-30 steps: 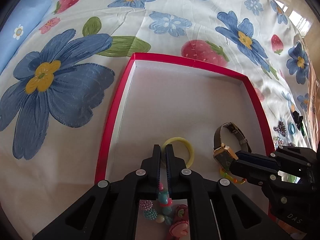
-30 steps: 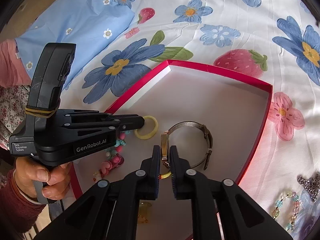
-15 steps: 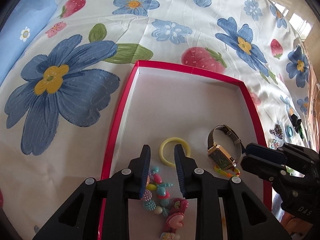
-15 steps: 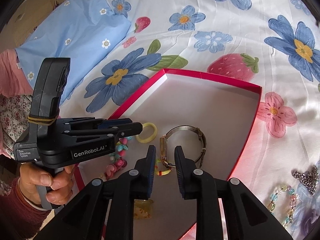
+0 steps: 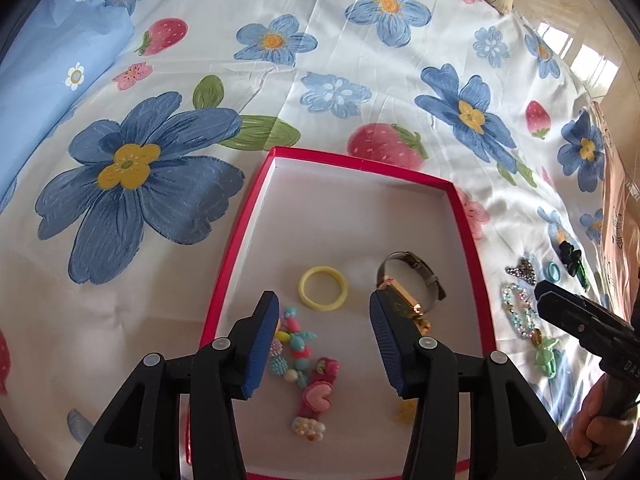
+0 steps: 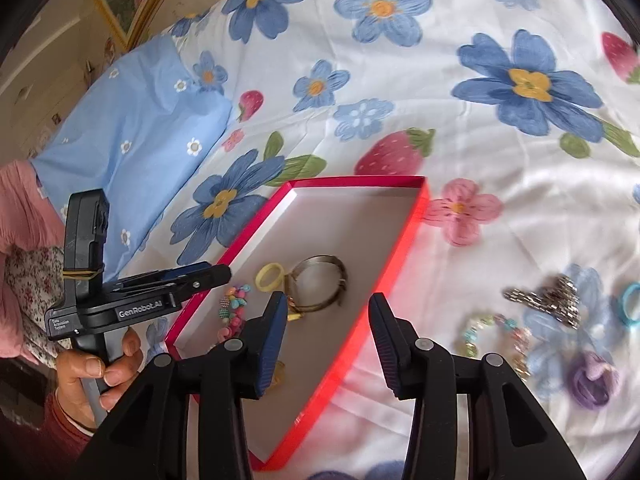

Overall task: Organize jewelry
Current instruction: 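Move both tools out of the box toward the jewelry beside it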

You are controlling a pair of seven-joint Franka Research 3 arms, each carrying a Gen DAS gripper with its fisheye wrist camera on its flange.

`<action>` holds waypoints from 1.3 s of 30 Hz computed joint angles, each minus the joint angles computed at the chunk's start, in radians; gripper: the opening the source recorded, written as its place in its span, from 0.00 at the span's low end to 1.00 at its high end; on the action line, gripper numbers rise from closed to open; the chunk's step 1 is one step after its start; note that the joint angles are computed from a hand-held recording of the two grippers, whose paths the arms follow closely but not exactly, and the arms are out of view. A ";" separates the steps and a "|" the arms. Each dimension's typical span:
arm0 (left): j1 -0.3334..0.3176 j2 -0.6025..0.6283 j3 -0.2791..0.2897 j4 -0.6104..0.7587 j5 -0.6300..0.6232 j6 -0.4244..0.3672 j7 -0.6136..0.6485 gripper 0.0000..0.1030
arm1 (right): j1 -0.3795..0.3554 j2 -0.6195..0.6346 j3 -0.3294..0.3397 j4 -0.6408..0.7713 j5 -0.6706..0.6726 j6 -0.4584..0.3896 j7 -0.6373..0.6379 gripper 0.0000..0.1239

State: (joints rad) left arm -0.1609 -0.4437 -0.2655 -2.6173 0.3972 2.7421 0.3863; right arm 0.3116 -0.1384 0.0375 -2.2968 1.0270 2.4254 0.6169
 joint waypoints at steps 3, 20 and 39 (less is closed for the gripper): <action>-0.011 -0.025 -0.008 -0.008 -0.007 0.003 -0.017 0.48 | -0.020 -0.039 -0.023 -0.036 0.020 -0.002 0.003 0.43; -0.094 0.049 -0.031 0.090 -0.023 0.002 0.056 0.65 | -0.133 -0.148 -0.116 -0.159 -0.009 0.095 0.067 0.49; -0.137 0.358 -0.028 0.373 0.041 -0.059 0.183 0.64 | -0.169 -0.096 -0.130 -0.124 -0.047 0.113 0.063 0.49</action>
